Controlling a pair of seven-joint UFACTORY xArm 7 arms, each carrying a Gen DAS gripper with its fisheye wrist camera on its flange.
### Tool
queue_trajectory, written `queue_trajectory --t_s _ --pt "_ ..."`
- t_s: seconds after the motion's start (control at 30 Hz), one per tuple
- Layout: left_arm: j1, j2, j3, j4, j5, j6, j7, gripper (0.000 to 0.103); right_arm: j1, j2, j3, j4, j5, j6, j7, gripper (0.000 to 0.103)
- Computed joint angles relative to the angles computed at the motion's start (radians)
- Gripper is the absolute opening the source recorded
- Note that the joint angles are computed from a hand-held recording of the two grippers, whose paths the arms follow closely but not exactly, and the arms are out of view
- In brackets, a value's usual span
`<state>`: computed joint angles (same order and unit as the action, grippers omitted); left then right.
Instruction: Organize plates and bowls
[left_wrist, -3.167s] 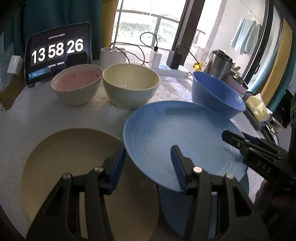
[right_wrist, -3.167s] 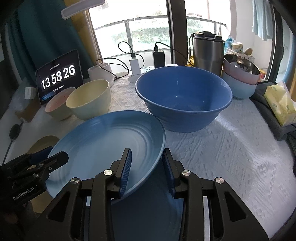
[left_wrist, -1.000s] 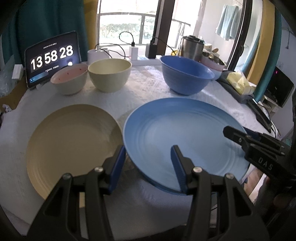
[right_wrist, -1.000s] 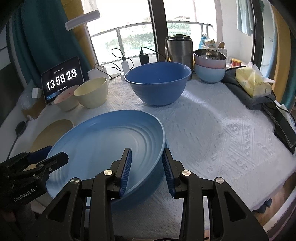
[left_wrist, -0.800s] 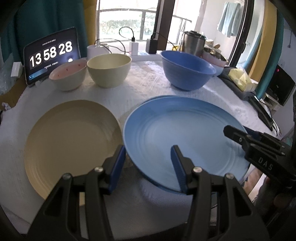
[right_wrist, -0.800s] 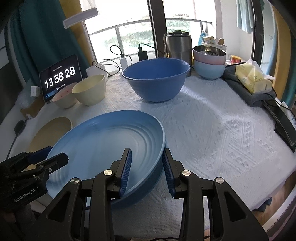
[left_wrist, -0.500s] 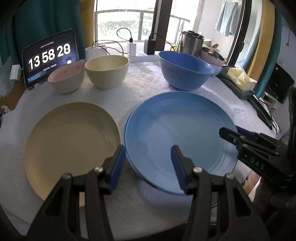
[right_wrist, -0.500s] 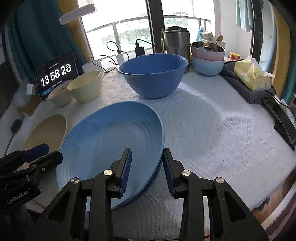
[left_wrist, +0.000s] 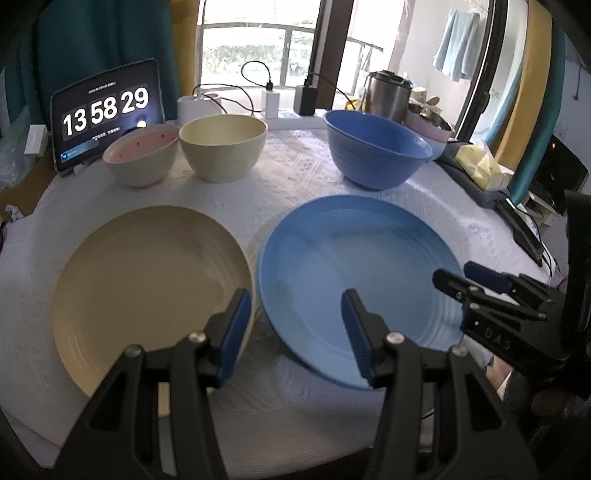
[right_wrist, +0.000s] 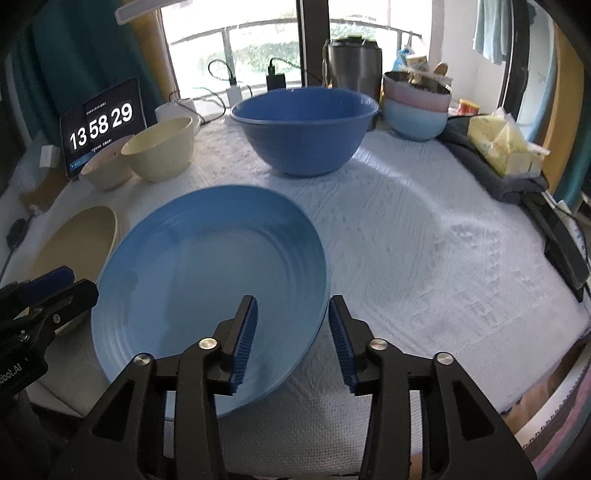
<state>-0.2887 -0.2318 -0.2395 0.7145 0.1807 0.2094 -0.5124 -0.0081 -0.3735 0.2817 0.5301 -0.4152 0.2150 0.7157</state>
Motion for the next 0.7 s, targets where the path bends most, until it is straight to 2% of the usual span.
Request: queue_trajectory --t_s 0.37,0.7 --pt "0.065 -0.038 -0.033 -0.030 0.073 -0.032 -0.073 0.053 -0.038 -0.064 0.041 -0.011 -0.017 -0.037 0.023 0.052" --pt "0.097 -0.072 -0.033 -0.068 0.085 -0.067 -0.088 0.053 -0.034 -0.066 0.080 0.011 -0.008 -0.037 0.016 0.052"
